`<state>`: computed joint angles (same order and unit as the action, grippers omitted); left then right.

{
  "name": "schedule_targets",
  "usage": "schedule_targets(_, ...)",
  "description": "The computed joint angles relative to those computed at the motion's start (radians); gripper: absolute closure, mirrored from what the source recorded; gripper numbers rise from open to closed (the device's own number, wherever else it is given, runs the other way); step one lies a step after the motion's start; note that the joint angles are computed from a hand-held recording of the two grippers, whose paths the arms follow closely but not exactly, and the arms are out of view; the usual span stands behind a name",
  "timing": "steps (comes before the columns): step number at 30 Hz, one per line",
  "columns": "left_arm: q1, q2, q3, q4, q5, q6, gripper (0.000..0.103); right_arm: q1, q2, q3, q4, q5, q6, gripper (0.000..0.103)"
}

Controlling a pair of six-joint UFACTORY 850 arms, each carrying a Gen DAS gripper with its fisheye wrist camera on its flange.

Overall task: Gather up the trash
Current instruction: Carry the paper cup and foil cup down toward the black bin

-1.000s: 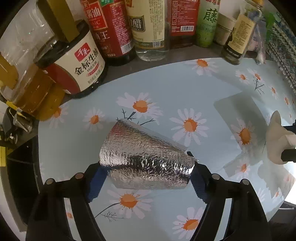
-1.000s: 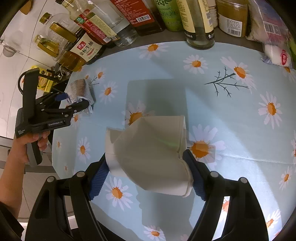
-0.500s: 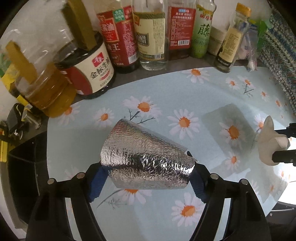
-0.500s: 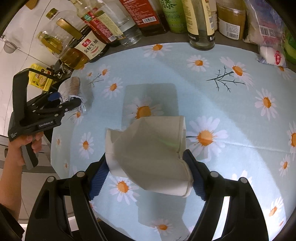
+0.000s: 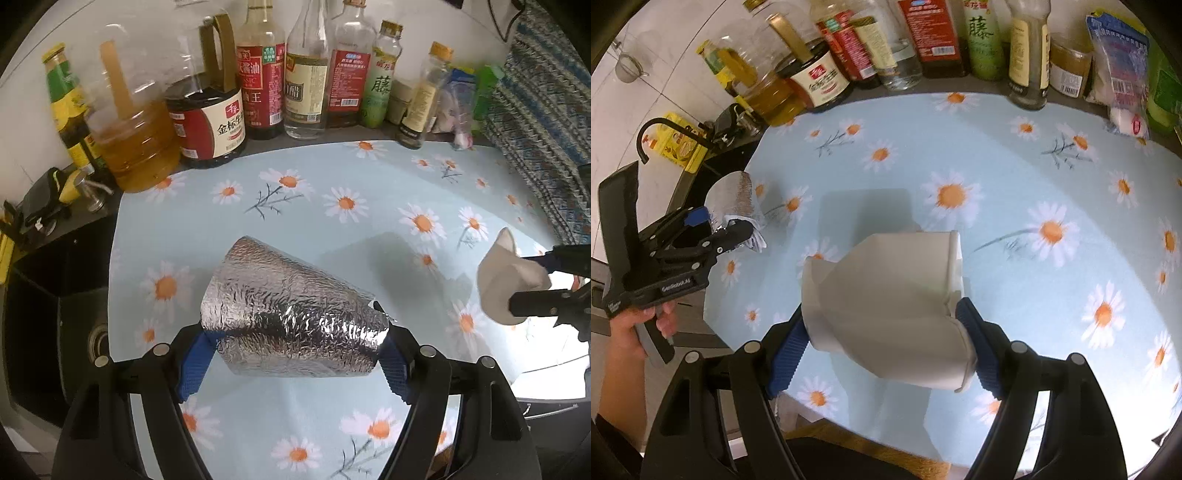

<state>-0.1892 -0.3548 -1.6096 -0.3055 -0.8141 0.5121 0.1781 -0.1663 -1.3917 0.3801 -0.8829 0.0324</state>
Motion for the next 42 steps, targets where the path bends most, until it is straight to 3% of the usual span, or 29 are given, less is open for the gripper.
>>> schedule_targets(13, 0.092, 0.192, 0.235, -0.174, -0.013, 0.237, 0.028, 0.151, 0.077, 0.079, -0.103, 0.051, 0.230, 0.026)
schedule_targets(27, 0.200, 0.332, 0.428, -0.284, -0.109, 0.425, 0.028, 0.305, 0.128, 0.149, -0.158, 0.095, 0.439, 0.026)
schedule_targets(42, 0.256, 0.408, 0.575, -0.293, -0.179, 0.490, 0.028, 0.371, 0.154, 0.243, -0.083, 0.128, 0.485, 0.026)
